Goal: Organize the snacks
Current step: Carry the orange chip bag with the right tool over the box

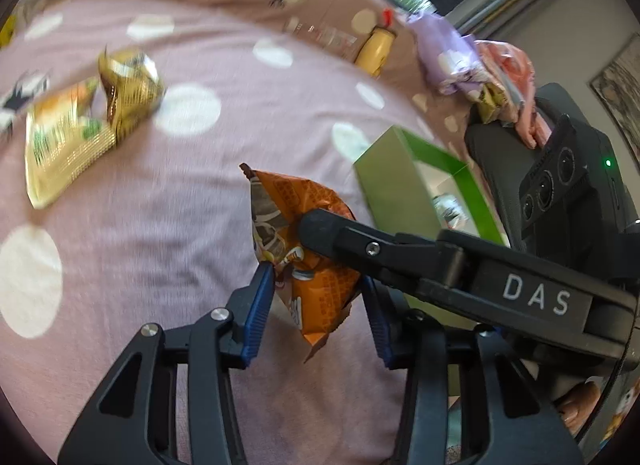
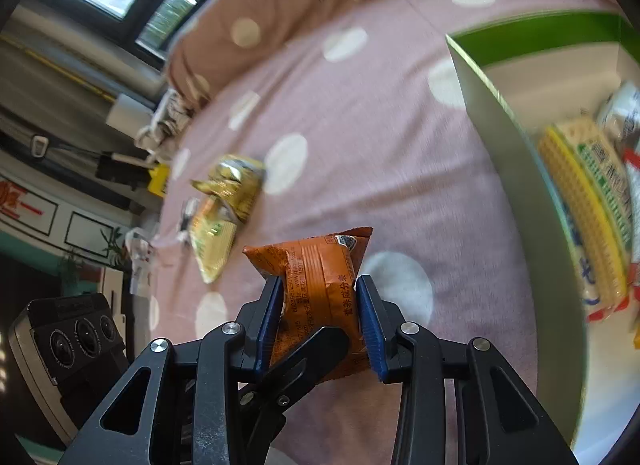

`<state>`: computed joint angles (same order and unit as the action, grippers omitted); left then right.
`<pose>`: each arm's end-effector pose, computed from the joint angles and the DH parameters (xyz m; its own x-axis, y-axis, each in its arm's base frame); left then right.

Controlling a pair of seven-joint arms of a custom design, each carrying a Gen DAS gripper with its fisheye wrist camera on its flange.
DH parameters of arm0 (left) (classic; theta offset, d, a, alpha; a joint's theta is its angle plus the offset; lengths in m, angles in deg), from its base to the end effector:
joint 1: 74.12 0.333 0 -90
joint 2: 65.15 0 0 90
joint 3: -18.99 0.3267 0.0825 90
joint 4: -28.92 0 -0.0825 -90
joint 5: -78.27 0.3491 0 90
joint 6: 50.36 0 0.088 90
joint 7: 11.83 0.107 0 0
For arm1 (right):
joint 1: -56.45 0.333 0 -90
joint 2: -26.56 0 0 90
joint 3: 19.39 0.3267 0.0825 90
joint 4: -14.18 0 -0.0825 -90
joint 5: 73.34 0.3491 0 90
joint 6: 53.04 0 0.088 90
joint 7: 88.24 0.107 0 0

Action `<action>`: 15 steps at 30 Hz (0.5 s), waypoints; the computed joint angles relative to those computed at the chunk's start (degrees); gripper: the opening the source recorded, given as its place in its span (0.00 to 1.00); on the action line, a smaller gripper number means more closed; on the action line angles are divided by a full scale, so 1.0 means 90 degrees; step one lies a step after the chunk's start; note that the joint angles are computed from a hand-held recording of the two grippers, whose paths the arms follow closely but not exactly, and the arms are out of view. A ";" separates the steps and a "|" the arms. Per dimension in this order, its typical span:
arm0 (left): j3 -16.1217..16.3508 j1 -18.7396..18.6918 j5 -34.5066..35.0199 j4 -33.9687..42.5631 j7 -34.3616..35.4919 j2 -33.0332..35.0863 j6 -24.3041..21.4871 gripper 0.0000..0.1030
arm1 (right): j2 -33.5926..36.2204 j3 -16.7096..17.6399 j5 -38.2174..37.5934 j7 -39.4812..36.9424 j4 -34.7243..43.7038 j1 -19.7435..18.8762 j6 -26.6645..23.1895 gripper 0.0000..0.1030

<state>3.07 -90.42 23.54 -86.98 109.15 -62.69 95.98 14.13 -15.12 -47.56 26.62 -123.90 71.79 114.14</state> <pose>0.4875 -0.2912 0.5050 -0.4782 -0.6898 0.5436 -0.8429 0.1866 -0.5046 0.4561 0.1359 0.5067 -0.2750 -0.7846 -0.5556 -0.7445 0.5395 -0.3933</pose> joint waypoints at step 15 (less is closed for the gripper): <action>-0.0226 -0.0551 -0.0368 0.0439 0.1299 -0.0010 0.0894 0.40 | -0.1388 0.0713 -0.0759 0.0958 -0.1170 -0.1106 0.1454 0.40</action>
<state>1.04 -95.38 20.23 -83.04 120.84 -62.78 104.02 1.64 -8.70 -54.39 35.24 -134.43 61.84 127.23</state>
